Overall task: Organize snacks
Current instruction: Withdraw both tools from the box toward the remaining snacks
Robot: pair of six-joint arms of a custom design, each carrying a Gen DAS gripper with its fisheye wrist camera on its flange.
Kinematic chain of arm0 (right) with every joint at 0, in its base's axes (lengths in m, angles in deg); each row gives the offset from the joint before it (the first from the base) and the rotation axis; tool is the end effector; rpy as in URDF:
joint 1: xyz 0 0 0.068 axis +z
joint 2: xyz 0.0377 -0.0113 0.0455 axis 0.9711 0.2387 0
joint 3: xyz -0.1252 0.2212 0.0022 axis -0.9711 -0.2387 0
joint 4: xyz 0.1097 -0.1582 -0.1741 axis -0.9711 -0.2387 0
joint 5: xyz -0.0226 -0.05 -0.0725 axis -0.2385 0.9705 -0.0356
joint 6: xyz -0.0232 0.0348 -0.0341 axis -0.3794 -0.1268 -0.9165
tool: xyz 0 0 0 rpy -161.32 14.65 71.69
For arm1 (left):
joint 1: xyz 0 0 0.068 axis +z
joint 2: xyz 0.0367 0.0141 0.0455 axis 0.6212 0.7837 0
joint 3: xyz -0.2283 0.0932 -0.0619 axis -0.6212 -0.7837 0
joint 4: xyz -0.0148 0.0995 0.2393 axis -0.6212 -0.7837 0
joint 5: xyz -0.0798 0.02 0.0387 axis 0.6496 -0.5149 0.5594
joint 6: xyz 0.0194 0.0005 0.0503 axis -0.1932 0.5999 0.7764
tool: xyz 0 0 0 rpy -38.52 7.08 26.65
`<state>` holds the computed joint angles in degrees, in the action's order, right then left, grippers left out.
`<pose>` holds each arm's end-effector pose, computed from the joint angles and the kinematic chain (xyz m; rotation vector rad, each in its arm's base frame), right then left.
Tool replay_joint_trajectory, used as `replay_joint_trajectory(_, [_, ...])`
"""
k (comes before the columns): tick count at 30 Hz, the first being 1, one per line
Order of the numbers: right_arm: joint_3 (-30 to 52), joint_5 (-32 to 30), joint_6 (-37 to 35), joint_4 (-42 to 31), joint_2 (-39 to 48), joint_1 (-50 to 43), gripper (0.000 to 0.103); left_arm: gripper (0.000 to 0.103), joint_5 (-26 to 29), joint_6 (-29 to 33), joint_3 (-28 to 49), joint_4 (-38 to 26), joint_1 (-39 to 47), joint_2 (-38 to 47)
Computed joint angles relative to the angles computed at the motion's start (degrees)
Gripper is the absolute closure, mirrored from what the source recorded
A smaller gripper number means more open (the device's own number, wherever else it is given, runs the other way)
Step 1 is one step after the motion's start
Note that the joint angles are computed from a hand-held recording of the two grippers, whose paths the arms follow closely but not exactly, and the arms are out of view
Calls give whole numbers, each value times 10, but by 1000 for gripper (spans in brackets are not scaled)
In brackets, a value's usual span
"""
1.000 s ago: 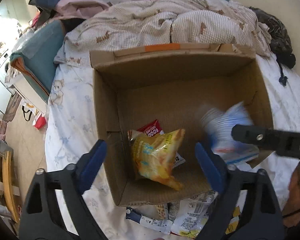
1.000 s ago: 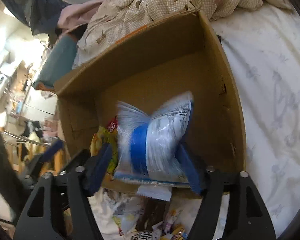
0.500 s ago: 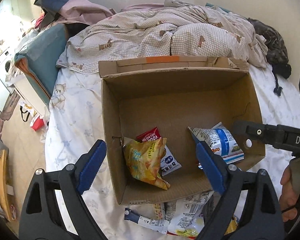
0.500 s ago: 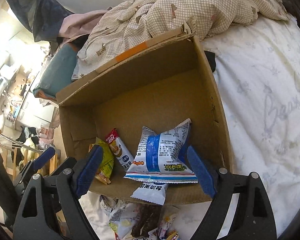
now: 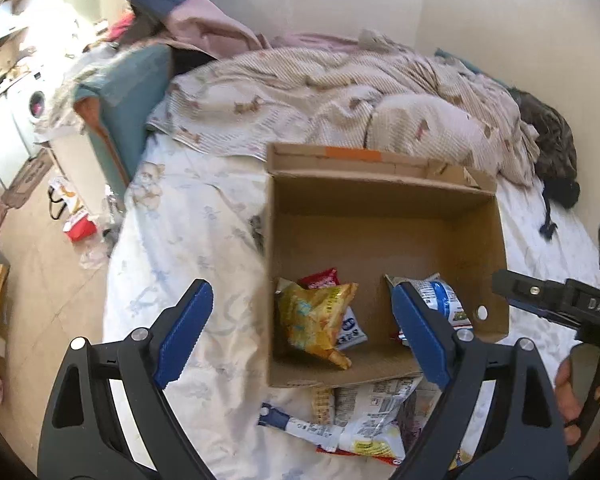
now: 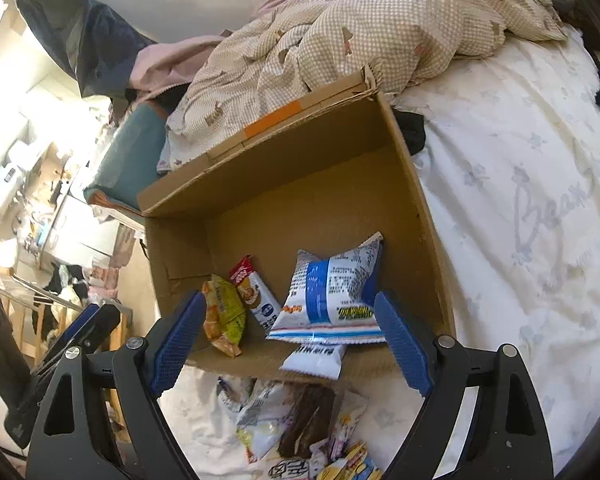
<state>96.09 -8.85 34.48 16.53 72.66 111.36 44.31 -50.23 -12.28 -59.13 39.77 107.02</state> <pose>0.2144 0.1401 0.1789 0.8177 2.3043 0.5438 0.3370 -0.0064 0.2183 0.6308 2.3540 -0.3318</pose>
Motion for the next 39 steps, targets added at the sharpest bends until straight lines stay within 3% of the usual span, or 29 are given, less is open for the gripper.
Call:
replay_joint_trajectory(5, [1, 39, 15, -35, -39, 41, 14, 12, 22, 23, -13, -29, 29, -23])
replay_joint_trajectory(10, [-6, 74, 53, -66, -71, 89, 14, 0, 64, 51, -20, -70, 63, -48])
replay_joint_trajectory(19, [-6, 139, 146, -130, -89, 189, 9, 0, 85, 103, -43, -135, 111, -80])
replay_joint_trajectory(25, [-7, 160, 202, -154, -86, 240, 9, 0, 56, 124, -72, -143, 132, -94])
replay_joint_trajectory(32, [-51, 153, 276, -126, -107, 275, 9, 0, 47, 144, -88, -161, 158, -93])
replay_joint_trajectory(39, [-69, 136, 318, -137, -109, 283, 9, 0, -4, 111, -87, -157, 148, -52])
